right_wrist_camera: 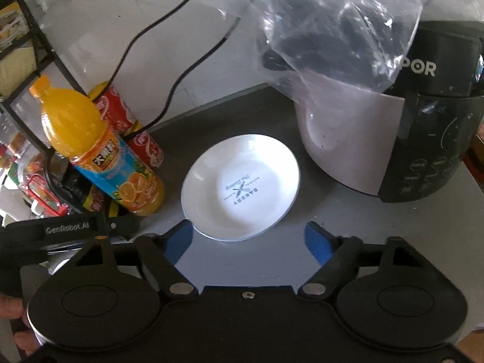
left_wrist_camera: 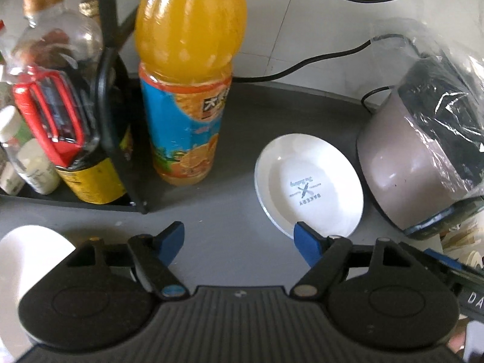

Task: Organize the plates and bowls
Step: 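Move both grippers to the small white 'BAKERY' plate and grip its rim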

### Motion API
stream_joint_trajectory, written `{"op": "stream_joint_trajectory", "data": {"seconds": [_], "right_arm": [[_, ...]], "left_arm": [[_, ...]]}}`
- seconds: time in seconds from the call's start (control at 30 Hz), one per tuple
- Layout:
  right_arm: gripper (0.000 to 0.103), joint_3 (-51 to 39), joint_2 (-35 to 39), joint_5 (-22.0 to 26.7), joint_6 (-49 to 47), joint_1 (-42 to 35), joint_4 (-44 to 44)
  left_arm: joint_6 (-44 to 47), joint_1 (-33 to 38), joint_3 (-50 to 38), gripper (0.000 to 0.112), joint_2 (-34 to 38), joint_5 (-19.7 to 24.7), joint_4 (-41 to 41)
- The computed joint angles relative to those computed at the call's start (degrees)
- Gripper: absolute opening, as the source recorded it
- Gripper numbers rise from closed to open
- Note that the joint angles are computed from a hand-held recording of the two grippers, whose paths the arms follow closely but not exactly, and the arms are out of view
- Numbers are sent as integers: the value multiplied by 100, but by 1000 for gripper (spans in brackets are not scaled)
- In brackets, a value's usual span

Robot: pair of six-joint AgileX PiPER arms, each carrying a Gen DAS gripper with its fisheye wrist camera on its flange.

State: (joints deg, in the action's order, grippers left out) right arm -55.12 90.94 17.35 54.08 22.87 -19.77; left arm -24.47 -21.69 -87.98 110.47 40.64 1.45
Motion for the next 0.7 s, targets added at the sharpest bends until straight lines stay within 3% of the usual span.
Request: {"op": "stream_joint_trajectory", "data": {"seconds": [0.17,0.53,0.7], "right_arm": [[61,-25,148,38,239,39,-260],[60,-283,517,248,575,72,-501],[60,-336,578,303,736,100,-665]], "left_arm": [[178,51,-297,67,414,-78,-369],[156,55,-985,54,1311,-38,-474],[141,33,-1416,38,1743,179,-470]]}}
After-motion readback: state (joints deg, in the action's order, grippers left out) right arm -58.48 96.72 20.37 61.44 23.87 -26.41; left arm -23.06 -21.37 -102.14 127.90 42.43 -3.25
